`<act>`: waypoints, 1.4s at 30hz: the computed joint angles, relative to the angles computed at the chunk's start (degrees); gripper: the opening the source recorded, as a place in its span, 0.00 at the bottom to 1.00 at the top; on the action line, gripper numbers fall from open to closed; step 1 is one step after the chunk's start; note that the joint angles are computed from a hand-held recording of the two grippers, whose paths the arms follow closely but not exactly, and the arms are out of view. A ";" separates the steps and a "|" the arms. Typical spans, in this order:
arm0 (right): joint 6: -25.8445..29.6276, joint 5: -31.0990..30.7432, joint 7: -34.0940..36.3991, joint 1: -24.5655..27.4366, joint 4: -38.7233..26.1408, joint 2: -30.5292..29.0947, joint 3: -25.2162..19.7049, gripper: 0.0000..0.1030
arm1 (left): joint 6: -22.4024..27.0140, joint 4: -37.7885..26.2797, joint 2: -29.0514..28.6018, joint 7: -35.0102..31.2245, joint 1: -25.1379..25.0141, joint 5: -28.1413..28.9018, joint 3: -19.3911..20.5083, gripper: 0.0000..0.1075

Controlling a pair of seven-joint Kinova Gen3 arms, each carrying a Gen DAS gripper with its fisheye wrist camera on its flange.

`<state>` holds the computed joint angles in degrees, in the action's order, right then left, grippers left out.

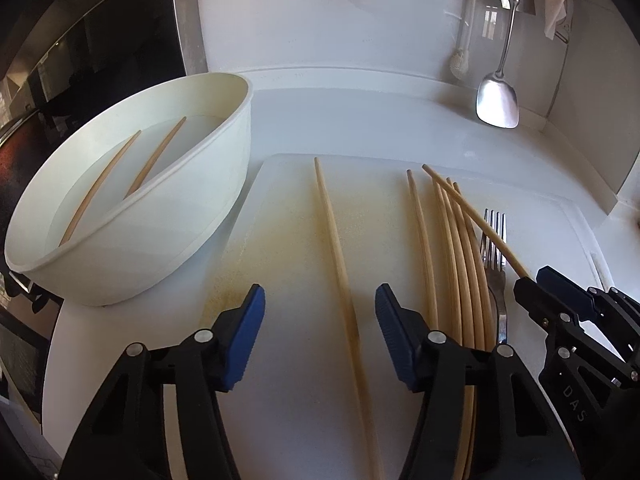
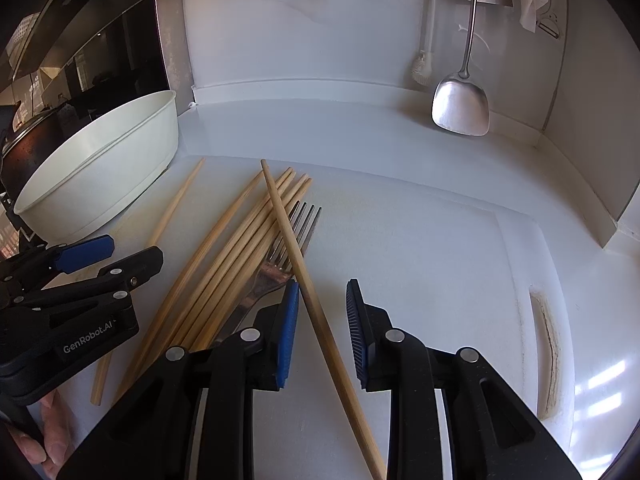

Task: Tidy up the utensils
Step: 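Close the right tool on another wooden chopstick, then carry the chopstick with the right tool into the white basin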

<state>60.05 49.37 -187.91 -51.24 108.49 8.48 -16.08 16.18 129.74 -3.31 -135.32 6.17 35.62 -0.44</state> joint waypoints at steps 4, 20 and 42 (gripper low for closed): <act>1.06 0.01 0.20 -0.37 -0.71 0.63 0.00 0.23 | 1.06 0.08 -0.19 -5.39 0.62 4.85 -0.85 0.28; -2.45 1.74 -8.38 0.44 4.09 -3.29 -1.24 0.06 | 8.45 -1.89 -1.21 -6.78 -2.09 5.98 -1.18 0.07; 3.94 -5.58 6.45 6.67 -8.40 -11.53 -7.96 0.06 | 33.39 -17.49 -13.14 9.03 -6.14 -7.47 -8.92 0.07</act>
<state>63.99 43.79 -181.45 -44.58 100.09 -3.04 -24.04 49.58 112.25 -16.45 -126.29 0.03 28.15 -9.36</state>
